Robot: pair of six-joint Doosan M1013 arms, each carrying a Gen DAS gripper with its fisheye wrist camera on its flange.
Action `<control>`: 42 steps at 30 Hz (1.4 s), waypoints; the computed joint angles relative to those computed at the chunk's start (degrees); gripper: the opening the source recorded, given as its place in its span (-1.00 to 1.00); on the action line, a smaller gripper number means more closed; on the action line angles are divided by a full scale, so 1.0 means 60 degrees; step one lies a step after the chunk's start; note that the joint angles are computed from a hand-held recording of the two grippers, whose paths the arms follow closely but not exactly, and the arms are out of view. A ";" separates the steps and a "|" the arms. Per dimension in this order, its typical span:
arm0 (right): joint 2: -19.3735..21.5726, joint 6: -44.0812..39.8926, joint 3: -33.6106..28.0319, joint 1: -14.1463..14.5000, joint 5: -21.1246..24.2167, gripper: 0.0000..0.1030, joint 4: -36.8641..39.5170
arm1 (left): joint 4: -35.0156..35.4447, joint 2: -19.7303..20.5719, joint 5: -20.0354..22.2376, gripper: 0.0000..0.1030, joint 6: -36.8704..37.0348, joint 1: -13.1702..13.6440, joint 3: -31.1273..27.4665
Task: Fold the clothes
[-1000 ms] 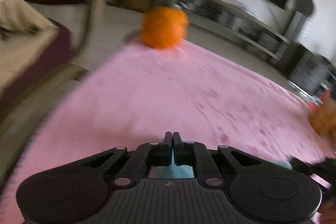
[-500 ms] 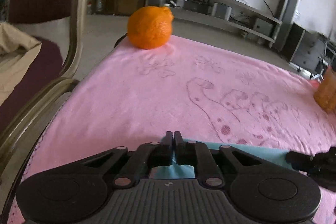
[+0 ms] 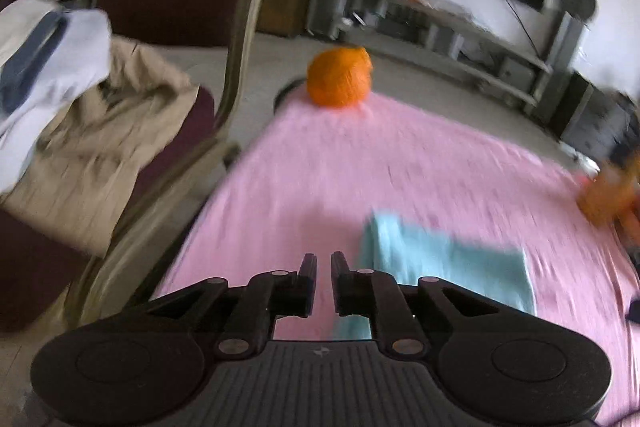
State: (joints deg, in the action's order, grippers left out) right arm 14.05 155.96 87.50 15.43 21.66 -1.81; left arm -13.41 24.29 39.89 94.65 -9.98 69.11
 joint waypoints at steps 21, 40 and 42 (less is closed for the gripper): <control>0.1298 -0.3871 -0.1673 0.1879 0.2483 -0.61 -0.1213 | 0.0143 -0.0690 0.0959 -0.67 0.3168 -0.0554 0.1417; 0.0291 -0.3364 -0.0365 0.1837 0.1569 -0.69 -0.0651 | -0.2384 -0.0977 0.1390 -0.81 0.5141 -0.0249 0.1757; 0.0429 -0.3595 -0.0440 0.1854 0.1752 -0.69 -0.0457 | -0.1814 -0.0887 0.1775 -0.81 0.5055 -0.0374 0.1644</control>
